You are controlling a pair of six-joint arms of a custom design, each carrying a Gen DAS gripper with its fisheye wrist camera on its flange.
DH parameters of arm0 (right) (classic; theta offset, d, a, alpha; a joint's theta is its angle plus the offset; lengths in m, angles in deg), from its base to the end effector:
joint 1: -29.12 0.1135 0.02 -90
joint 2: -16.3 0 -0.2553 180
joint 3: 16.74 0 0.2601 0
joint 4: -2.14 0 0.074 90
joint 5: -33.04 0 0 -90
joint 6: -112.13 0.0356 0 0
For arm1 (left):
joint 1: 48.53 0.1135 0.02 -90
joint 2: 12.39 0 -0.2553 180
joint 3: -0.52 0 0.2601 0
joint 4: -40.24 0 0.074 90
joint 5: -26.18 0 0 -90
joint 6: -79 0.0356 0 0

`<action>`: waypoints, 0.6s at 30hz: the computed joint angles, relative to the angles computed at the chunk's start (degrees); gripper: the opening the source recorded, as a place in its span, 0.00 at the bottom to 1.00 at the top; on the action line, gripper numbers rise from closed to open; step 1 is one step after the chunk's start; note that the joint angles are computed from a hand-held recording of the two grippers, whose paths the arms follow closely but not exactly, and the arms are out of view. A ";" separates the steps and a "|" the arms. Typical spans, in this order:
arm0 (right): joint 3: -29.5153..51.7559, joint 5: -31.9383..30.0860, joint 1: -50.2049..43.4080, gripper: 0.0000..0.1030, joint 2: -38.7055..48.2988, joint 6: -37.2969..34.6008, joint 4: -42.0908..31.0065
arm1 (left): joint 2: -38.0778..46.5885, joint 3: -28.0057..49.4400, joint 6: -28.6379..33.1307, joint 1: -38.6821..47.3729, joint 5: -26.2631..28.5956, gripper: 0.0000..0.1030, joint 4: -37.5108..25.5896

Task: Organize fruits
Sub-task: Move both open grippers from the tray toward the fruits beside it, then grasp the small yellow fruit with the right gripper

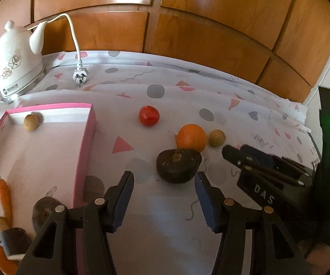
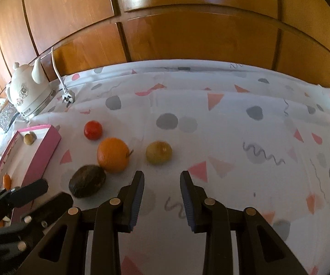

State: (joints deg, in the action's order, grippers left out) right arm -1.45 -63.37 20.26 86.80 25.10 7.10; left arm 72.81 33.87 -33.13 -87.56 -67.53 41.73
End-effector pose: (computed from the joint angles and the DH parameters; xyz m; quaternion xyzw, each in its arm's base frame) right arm 0.1519 -0.0197 0.0565 0.0779 0.9359 0.0351 0.3417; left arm 0.1795 -0.1425 0.0790 0.1273 0.9317 -0.1462 0.3072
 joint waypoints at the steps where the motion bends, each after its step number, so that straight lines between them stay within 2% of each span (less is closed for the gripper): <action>1: 0.97 -0.26 -0.37 0.32 2.46 -0.78 1.45 | 0.59 0.31 -0.03 0.07 0.21 0.55 0.25; 10: 8.03 -1.49 0.16 0.32 15.70 -3.78 5.82 | 5.70 2.51 -0.87 0.67 0.87 0.59 3.32; 14: 9.74 -4.20 -1.84 0.29 20.80 -3.95 7.93 | 7.25 2.90 -1.38 1.03 2.16 0.60 4.96; 18: 8.52 -4.48 -3.36 0.29 19.13 -4.60 7.56 | 8.78 3.51 -2.13 1.12 3.45 0.63 5.49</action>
State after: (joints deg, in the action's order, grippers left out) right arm 7.07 -67.84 16.90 105.94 20.51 14.66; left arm 81.59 37.38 -35.25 -86.43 -64.08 47.22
